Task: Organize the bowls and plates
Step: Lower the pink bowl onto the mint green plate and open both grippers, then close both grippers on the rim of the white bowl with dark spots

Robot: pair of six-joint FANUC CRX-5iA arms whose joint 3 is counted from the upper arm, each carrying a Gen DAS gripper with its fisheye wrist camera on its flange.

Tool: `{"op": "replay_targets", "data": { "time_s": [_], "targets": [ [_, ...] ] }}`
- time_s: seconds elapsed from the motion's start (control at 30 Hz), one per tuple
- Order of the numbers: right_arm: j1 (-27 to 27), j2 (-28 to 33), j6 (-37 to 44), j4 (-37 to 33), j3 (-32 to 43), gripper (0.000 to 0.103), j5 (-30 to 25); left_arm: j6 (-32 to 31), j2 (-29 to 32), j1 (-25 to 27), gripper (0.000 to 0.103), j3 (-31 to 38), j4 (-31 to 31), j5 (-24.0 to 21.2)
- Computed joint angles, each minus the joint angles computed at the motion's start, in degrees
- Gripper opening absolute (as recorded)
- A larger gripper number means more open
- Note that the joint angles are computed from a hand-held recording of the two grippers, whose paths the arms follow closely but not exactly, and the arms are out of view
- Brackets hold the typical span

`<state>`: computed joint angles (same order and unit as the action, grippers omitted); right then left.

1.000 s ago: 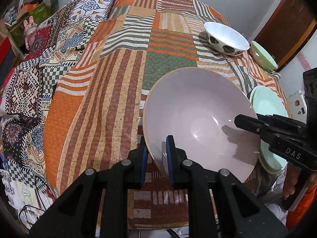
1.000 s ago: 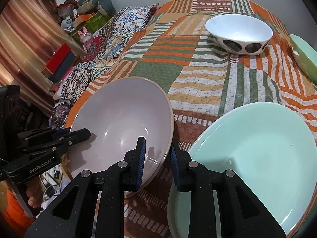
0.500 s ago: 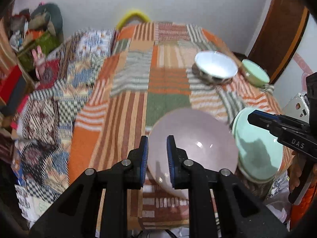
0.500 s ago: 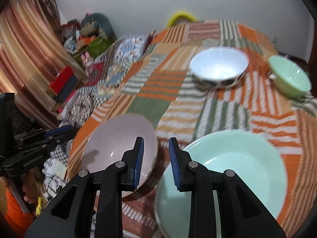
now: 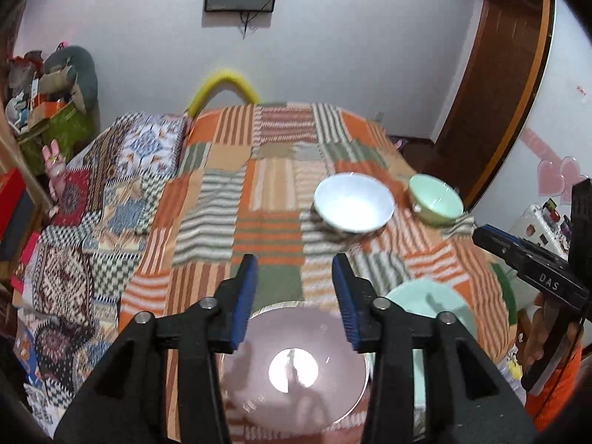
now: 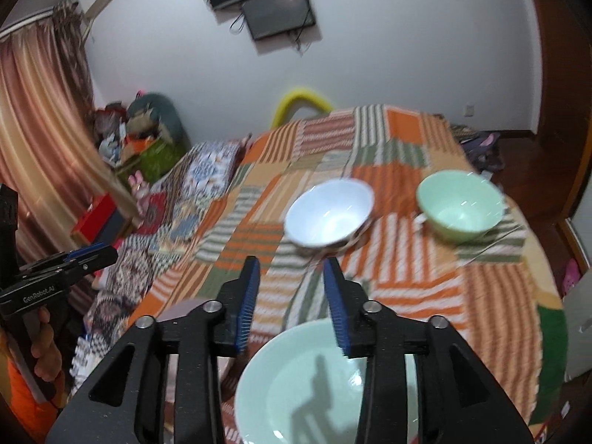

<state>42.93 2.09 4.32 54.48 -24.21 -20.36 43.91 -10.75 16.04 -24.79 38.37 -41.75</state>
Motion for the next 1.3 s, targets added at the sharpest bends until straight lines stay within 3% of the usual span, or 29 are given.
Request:
{"op": "replay_targets", "data": {
  "time_s": [0.13,0.33,0.63,0.97,1.17,1.27,1.3],
  "targets": [
    [-2.5,-1.0,-4.8,5.0,-1.2,0.046,0.4,1.5,2.6,-3.1,0.065,2.7,0.6,2.6],
    [-4.3,1.0,-3.5,4.2,1.1,0.051,-0.4,6.0,9.6,-7.0,0.074,9.7,-2.3,3.6],
    [-5.6,8.2,11.6,-10.7,10.3,0.051,-1.7,16.3,22.8,-11.3,0.074,23.5,-13.6,0.8],
    [-7.0,16.2,28.1,-28.0,21.7,0.051,-6.4,24.3,36.0,-13.1,0.074,37.2,-20.7,-6.0],
    [-7.7,21.2,37.2,-37.9,29.2,0.051,-11.5,25.7,41.8,-12.8,0.072,42.7,-20.9,-10.0],
    [-7.9,23.3,41.4,-42.1,32.6,0.051,-14.6,25.9,44.7,-12.7,0.060,45.7,-21.1,-13.4],
    [-8.0,23.8,41.9,-42.6,33.4,0.046,-15.3,26.0,45.4,-12.7,0.055,46.5,-21.1,-14.2]
  ]
}}
